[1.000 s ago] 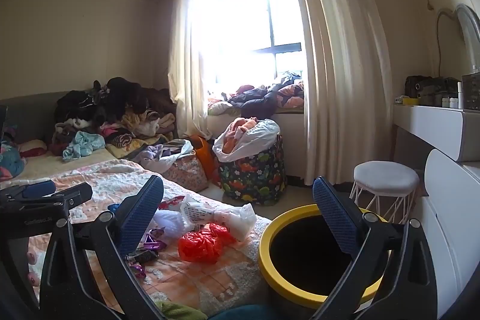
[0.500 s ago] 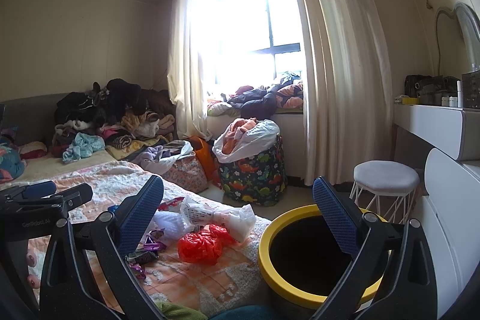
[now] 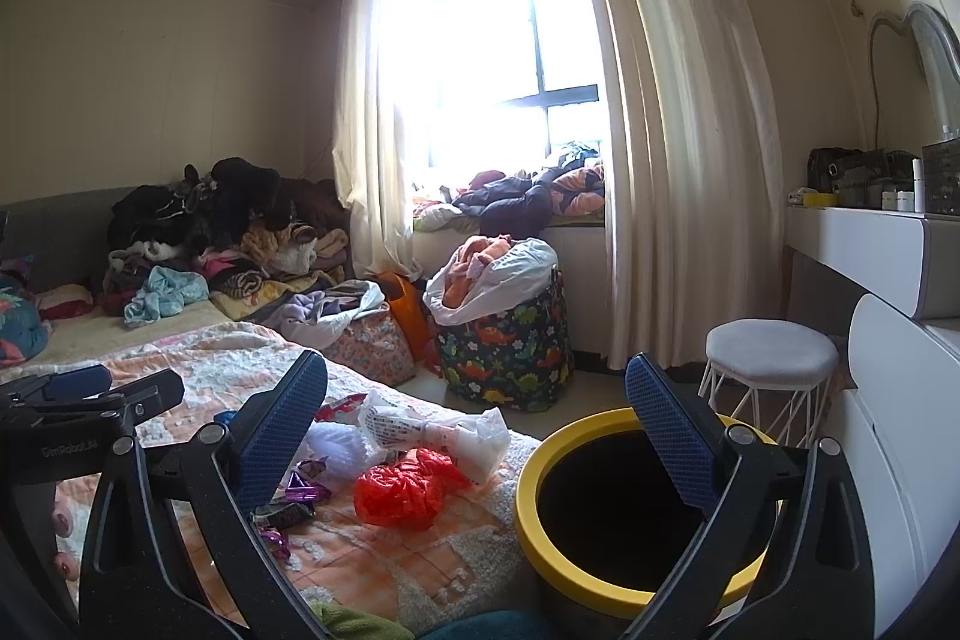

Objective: Collect trash
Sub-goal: 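Move both tools toward the trash scattered on the bed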

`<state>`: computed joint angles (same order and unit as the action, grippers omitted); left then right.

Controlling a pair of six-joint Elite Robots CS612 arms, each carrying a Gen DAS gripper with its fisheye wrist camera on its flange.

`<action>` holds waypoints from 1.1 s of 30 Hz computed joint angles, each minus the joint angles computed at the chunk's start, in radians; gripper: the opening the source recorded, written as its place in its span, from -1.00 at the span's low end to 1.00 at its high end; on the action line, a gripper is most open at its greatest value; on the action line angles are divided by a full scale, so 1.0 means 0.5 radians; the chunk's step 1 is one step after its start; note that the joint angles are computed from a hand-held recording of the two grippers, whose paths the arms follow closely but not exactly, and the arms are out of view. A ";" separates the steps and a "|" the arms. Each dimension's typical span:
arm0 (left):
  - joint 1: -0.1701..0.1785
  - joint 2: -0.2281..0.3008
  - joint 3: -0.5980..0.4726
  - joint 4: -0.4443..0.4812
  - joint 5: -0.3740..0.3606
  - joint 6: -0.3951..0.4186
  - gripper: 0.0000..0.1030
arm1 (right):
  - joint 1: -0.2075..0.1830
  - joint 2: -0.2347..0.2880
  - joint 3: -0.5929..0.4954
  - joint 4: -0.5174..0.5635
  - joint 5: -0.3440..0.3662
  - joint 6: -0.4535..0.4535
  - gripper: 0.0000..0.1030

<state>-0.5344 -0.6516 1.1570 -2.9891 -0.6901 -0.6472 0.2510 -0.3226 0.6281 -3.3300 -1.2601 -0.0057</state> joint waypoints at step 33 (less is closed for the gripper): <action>0.034 -0.052 0.100 0.095 0.028 -0.278 0.79 | 0.007 -0.011 -0.050 0.346 0.327 -0.164 0.88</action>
<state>-0.5172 -0.6776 1.2071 -2.9416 -0.6759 -0.7864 0.2544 -0.3283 0.6030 -3.1572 -1.0966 -0.0879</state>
